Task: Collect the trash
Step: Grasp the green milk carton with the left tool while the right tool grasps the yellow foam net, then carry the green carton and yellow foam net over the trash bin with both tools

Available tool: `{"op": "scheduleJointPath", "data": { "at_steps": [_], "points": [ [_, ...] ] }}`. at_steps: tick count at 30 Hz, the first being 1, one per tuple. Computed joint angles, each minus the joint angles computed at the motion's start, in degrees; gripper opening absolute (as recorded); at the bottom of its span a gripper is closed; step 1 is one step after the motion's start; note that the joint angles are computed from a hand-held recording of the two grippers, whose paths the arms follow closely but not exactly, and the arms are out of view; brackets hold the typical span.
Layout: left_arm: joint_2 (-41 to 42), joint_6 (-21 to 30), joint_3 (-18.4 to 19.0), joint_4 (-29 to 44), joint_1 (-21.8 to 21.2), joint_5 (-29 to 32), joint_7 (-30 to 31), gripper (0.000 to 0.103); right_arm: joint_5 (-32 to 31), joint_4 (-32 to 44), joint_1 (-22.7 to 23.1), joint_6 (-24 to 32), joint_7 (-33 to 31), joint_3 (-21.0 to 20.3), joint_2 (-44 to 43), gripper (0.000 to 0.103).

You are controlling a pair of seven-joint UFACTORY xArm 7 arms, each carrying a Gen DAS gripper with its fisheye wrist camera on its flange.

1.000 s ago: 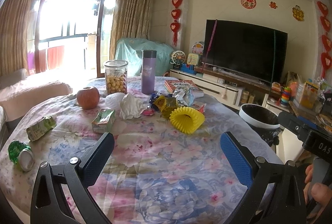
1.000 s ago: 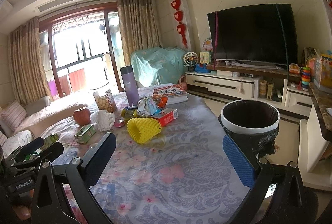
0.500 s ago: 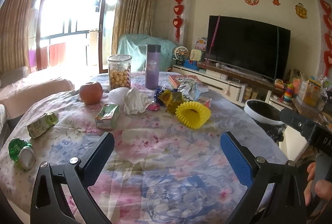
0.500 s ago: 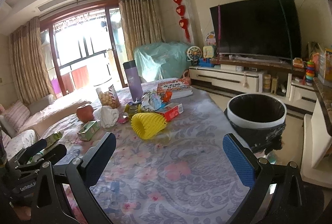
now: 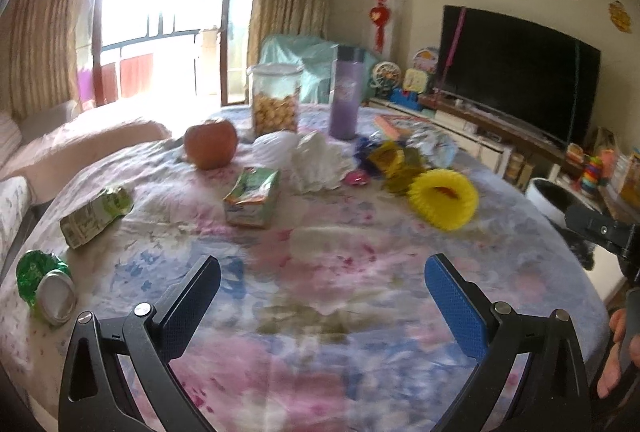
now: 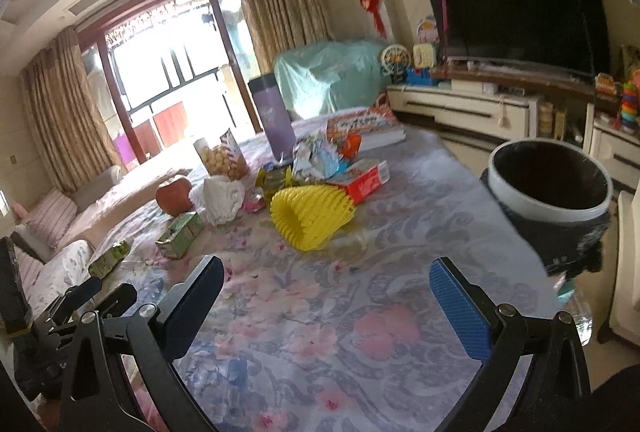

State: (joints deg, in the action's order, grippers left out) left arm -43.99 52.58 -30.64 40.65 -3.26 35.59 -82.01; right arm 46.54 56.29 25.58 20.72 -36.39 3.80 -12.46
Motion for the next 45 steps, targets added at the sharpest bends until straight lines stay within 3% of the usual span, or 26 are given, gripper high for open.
{"op": "scheduleJointPath", "data": {
  "at_steps": [10, 20, 27, 30, 32, 33, 35, 37, 45],
  "points": [
    [3.8, -2.4, 6.9, -0.9, 3.2, 0.2, 2.8, 0.102, -4.2, 8.0, -2.7, 3.1, 5.4, 3.7, 9.3, 0.103],
    [16.1, -4.4, 13.4, 6.1, 6.8, 2.4, 8.5, 0.102, -14.9, 17.1, -5.2, 6.1, 15.7, 7.0, 19.0, 0.103],
    [22.7, -4.6, 17.1, 9.0, 6.3, 5.0, 9.0, 0.102, -21.8, 22.8, -6.0, 9.2, 20.9, 8.2, 25.0, 0.102],
    [24.4, -5.7, 19.0, 9.3, 5.5, 4.6, 9.2, 0.087, -23.5, 24.1, -6.4, 9.8, 22.0, 8.4, 26.4, 0.086],
    [25.1, -7.3, 20.4, 9.1, 4.9, 3.1, 10.5, 0.058, -23.5, 25.2, -7.0, 11.0, 21.7, 8.8, 27.5, 0.062],
    [25.4, -8.1, 21.2, 9.1, 4.7, 2.3, 11.4, 0.049, -23.0, 25.6, -7.5, 11.6, 21.3, 9.1, 27.9, 0.056],
    [24.9, -10.0, 21.8, 8.2, 4.8, 1.7, 11.8, 0.049, -21.5, 25.9, -8.5, 12.2, 19.9, 9.6, 28.1, 0.033],
    [23.7, -12.0, 21.5, 7.1, 5.1, 1.9, 11.1, 0.049, -20.2, 25.6, -9.2, 12.8, 18.1, 9.9, 27.7, 0.024],
    [21.5, -15.9, 17.1, 5.8, 3.7, 0.7, 8.8, 0.048, -12.7, 21.3, -11.7, 14.1, 10.2, 9.2, 22.7, 0.018]
  ]
}}
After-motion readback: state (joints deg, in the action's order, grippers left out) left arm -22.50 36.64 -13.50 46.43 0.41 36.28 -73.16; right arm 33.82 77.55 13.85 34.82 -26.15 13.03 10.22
